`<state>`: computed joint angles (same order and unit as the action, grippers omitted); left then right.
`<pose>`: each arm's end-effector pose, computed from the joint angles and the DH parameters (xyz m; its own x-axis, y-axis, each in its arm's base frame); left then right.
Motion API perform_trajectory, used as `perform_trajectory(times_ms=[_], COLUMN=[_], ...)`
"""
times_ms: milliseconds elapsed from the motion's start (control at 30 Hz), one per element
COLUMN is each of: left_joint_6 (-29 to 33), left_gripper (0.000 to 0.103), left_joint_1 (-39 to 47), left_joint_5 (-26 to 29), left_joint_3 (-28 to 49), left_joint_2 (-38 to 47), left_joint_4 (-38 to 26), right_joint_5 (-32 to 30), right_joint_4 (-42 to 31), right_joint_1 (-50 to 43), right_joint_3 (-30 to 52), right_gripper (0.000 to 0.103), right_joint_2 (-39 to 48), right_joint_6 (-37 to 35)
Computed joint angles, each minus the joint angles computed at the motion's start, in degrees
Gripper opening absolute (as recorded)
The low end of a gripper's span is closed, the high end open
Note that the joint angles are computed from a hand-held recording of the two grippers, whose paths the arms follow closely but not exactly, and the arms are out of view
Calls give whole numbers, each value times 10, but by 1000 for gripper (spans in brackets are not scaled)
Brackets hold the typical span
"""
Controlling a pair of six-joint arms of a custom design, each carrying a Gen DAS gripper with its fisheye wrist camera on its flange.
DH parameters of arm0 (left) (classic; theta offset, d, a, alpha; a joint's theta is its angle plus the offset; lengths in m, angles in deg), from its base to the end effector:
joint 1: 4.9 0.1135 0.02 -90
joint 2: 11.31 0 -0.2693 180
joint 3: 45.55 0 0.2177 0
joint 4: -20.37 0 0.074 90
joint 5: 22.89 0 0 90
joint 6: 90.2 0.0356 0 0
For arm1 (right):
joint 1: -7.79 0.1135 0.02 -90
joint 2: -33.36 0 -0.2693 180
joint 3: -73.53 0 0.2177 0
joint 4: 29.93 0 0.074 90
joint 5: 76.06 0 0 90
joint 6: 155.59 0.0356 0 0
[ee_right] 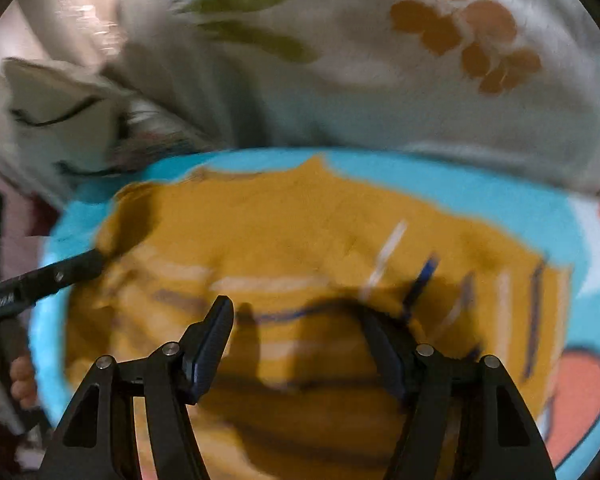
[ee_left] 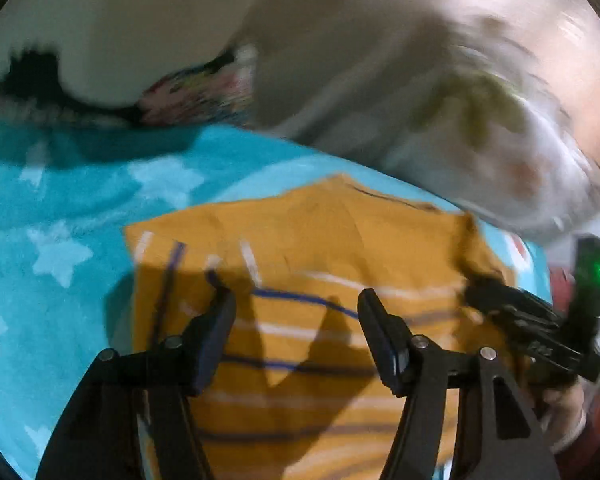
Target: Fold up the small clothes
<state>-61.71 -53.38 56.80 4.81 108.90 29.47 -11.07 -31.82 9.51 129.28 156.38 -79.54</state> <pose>0.1929 -0.2082 0.0467 -0.8724 -0.3191 -0.3703 -0.1846 0.9165 -0.3550 0.2881 0.0237 0.0392 -0.8638 -0.2445 -0.4405 -0.3975 0.8680 0.2977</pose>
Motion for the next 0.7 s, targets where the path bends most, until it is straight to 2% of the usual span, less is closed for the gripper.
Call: perform_trajectory(times_ms=[100,267,367,433,533,567,633,700], left_joint_6=[-22,-19,-31,-43,-81,-101,-153,-225], left_gripper=[62,62,62,62,64,67,69,71], left_joint_1=[68,122,111,90,18,-15,-94,-193], left_joint_5=[33,71,71,63,16,-2,-43,-85], left_joint_3=[-45,-97,-148,-190,-246,-262,-283,-297], left_joint_2=[23,6,-29,-66,-130,-147,-167,-168], left_joint_4=[96,151,186,197,184,177,160,143], right_joint_5=[28,41,-19,-57,-108,-115,-123,-109], right_joint_4=[-12,-82,-129,-167,-254,-272,-338,-352], right_joint_1=[-30,-98,-163,-207,-288,-303,-362,-396], right_joint_3=[65,173,189,177,140,121,96,60], right_gripper=[69,70,70,70,72,72,73,73], right_joint_2=[31,70,54,24,-27,-39,-48,-41], right_joint_6=[38,93,80,38,-84,-116,-224,-290])
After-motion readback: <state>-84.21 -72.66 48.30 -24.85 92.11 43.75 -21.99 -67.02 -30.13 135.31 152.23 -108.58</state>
